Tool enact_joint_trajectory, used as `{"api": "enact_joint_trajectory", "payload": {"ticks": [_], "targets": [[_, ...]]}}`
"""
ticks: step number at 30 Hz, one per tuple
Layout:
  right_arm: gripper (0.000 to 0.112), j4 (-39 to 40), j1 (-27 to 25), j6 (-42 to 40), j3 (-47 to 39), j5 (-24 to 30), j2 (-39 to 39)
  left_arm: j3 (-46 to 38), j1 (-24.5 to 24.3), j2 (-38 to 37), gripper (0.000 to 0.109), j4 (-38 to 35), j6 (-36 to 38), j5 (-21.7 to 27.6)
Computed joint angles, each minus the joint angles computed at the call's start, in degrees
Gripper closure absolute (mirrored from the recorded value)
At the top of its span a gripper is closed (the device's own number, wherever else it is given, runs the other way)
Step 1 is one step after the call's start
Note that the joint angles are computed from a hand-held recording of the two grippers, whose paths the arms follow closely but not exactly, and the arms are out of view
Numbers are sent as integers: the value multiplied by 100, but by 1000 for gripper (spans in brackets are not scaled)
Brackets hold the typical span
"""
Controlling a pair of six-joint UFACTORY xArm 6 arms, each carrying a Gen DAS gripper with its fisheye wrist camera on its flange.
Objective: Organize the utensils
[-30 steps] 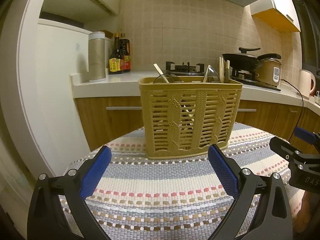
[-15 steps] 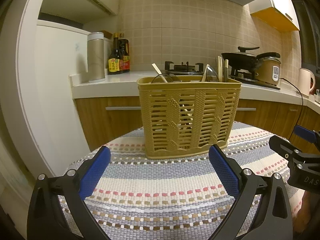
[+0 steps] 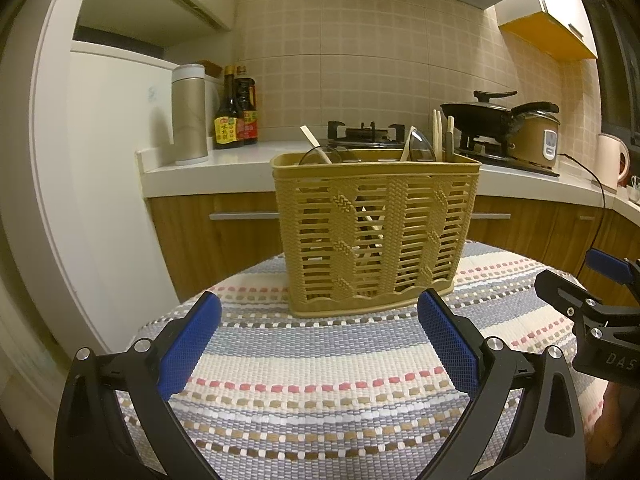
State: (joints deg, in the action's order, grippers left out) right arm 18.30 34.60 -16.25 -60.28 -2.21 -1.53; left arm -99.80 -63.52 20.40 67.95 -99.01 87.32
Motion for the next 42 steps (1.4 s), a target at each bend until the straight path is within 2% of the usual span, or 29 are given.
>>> {"api": "enact_joint_trajectory", "payload": {"ticks": [4,11,22,42], "targets": [[17,409,49,-387,-15,8,-4,-69,-11,50,13,10,60,38],[17,502,77,-512,-24,22,13,-2,7,1,13,-2,56,-17],[17,120,45,-186,2,8,7,-16,17,13,13,-16,58,-35],[17,245,52,-284,-23,32,30,54,30,-24,13,-5,52,-90]]}}
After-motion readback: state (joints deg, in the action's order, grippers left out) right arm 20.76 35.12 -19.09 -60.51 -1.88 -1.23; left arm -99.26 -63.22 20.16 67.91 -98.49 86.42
